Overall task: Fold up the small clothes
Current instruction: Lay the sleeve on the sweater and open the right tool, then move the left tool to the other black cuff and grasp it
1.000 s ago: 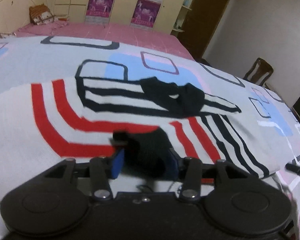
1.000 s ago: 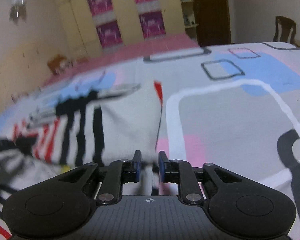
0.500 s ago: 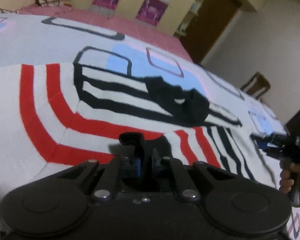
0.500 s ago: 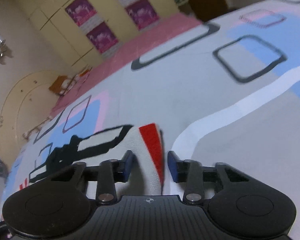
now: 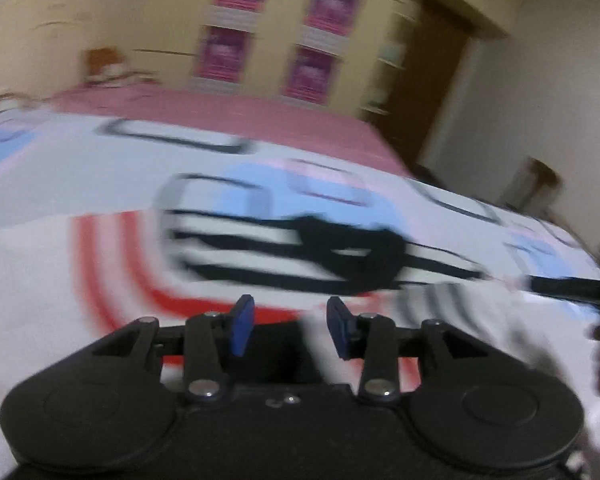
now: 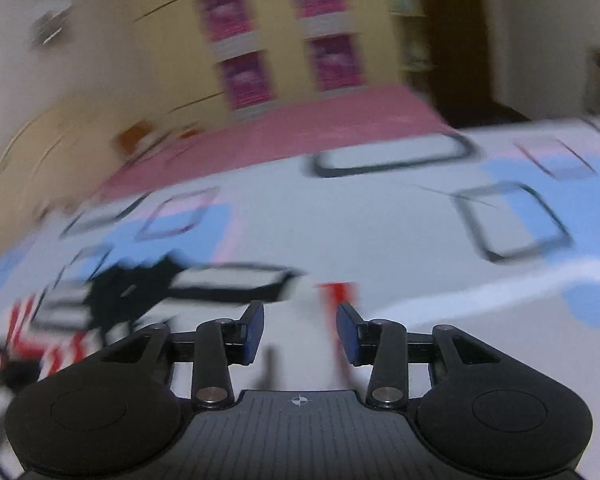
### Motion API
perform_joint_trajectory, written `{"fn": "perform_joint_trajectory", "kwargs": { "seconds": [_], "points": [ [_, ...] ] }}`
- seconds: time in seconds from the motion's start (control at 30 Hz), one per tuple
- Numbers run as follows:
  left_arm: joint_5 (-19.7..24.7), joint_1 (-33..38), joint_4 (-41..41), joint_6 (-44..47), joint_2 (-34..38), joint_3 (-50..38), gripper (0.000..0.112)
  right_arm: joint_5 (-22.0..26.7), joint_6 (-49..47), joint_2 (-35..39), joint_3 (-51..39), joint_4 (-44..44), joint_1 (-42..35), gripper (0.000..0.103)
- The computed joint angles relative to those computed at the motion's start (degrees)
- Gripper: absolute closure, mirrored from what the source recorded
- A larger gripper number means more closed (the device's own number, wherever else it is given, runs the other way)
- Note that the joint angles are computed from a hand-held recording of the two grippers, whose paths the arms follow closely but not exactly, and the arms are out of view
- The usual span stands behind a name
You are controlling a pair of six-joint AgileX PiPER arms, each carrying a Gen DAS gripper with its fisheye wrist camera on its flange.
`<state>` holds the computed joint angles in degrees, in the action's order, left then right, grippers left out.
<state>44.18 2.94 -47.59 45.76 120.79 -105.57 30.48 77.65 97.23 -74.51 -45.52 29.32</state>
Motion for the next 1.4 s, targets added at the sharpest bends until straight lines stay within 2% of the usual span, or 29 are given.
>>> {"fn": "perform_joint_trajectory", "kwargs": {
  "seconds": [0.07,0.17,0.23,0.3,0.37,0.4,0.47,0.57,0.63,0.7,0.77,0.83,0.87,0.93,1.03,1.13,1.2,1.27,1.33,1.4],
  "points": [
    [3.14,-4.56,1.12,-1.42,2.98,-5.12,0.072,-1.09,-8.86,3.38,-4.04,6.50,1.04,0.066],
    [3.73,-10.44,7.06,-7.07,7.78,-11.56,0.072,-1.13,-18.78,8.39,-9.65,13.26,1.93,0.068],
    [5.09,-12.14,12.96,-11.58,11.46,-17.01,0.073,-1.10,-22.83,9.23,-10.04,16.70,0.65,0.082],
    [2.51,-11.58,16.98,-13.15,11.43,-16.30,0.075,1.07,-18.65,8.47,-8.35,12.63,-1.01,0.092],
    [1.64,-9.03,16.58,-11.95,10.45,-14.02,0.076,6.60,-12.49,8.01,-7.39,8.38,-3.75,0.093],
    [1.54,-8.09,14.93,-9.98,10.23,-13.07,0.076,6.62,-12.05,7.42,-6.54,9.68,-5.18,0.092],
    [2.61,-7.76,14.71,-8.75,10.80,-14.35,0.075,2.87,-15.19,6.03,-3.85,13.82,-7.81,0.092],
    [3.52,-9.01,17.35,-12.54,10.73,-16.70,0.074,5.71,-16.85,5.53,-5.01,13.23,-6.60,0.092],
    [-0.02,-9.15,12.25,-7.47,5.48,-9.38,0.067,5.54,-13.93,2.67,-3.35,9.98,-4.44,0.092],
    [-0.90,-9.71,8.76,-3.35,1.76,-3.92,0.066,7.13,-14.35,0.89,-3.12,11.34,-2.13,0.092],
    [-0.06,-10.23,7.55,-1.05,-0.14,-0.32,0.066,14.03,-16.10,2.05,-5.88,13.78,2.09,0.092],
    [1.39,-11.84,13.35,-3.77,1.32,0.01,0.065,16.50,-15.59,3.39,-5.64,13.89,5.65,0.093],
    [0.14,-12.11,14.33,-4.41,0.70,0.95,0.066,19.11,-14.72,4.12,-6.18,10.67,7.76,0.093],
    [0.12,-11.37,12.47,-3.41,-0.78,2.40,0.067,23.29,-14.33,4.71,-9.05,10.58,8.56,0.092],
    [-1.71,-8.74,5.75,2.96,-5.53,8.90,0.067,23.90,-10.07,0.34,-6.74,7.77,12.07,0.092],
    [-1.08,-7.49,8.32,2.63,-4.75,10.65,0.066,23.39,-7.98,0.22,-3.81,11.05,15.55,0.093],
    [1.20,-5.71,5.86,2.32,-4.37,9.53,0.068,25.68,-5.73,2.36,-4.69,8.73,18.16,0.093],
    [-0.64,-4.80,4.37,3.16,-6.06,10.37,0.067,27.76,-4.48,2.79,-7.24,8.15,18.86,0.092],
    [-1.55,-4.19,6.04,2.66,-6.00,10.02,0.064,25.72,0.69,1.13,-5.33,4.87,20.01,0.092],
    [2.34,-3.53,9.74,-0.70,-2.38,5.57,0.062,24.26,-0.76,3.30,-5.28,8.41,18.80,0.092]
  ]
}}
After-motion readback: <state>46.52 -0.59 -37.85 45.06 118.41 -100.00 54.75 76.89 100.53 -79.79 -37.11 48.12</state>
